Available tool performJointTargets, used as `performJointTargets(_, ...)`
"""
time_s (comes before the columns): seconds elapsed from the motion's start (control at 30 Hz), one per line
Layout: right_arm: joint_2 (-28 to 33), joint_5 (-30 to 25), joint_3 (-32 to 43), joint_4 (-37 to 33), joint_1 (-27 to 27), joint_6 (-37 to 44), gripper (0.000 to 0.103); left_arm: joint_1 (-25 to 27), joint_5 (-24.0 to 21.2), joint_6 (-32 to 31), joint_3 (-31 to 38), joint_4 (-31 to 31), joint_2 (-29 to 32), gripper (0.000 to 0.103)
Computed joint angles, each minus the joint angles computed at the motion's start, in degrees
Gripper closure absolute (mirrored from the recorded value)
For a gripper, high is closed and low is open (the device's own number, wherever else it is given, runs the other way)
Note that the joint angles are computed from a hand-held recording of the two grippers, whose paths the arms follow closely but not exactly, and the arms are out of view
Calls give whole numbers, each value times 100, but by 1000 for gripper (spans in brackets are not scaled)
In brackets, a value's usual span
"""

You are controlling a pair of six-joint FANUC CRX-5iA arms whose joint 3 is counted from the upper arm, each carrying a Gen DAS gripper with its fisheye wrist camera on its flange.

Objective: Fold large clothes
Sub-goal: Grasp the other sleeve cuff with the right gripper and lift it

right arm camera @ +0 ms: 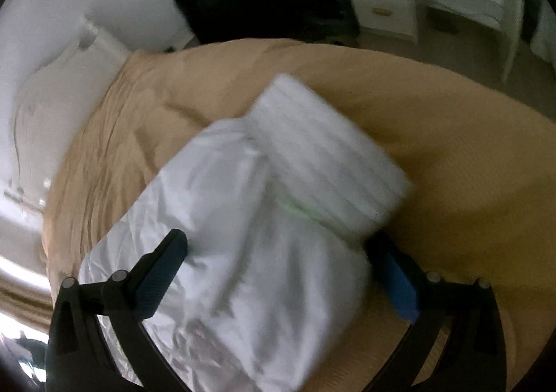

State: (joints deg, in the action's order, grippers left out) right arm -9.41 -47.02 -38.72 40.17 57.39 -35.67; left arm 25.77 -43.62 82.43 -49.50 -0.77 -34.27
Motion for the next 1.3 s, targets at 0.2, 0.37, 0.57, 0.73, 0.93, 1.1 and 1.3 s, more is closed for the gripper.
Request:
performJointTargets(0.2, -6, 370, -10, 223, -84, 211, 84, 32, 8, -56, -20, 39, -21, 0)
performJointTargets(0.37, -155, -27, 176, 591, 192, 291, 87, 30, 27, -47, -31, 47, -20, 0)
performJointTargets(0.57, -234, -418, 671, 1040, 502, 574, 87, 64, 49, -90, -58, 99, -44, 0)
performJointTargets(0.73, -124, -815, 1206, 1407, 915, 793, 87, 92, 43, -139, -65, 152, -42, 0)
performJointTargets(0.93, 284, -893, 2000, 1466, 1098, 1404, 87, 144, 102, -238, -112, 246, -52, 0)
performJointTargets(1.1, 714, -971, 2716, 1362, 1218, 1919, 87, 171, 129, -284, -130, 309, -32, 0)
performJointTargets(1.3, 1321, -1060, 3674, 1135, 1416, 2585, 87, 215, 154, -362, -152, 419, -24, 0)
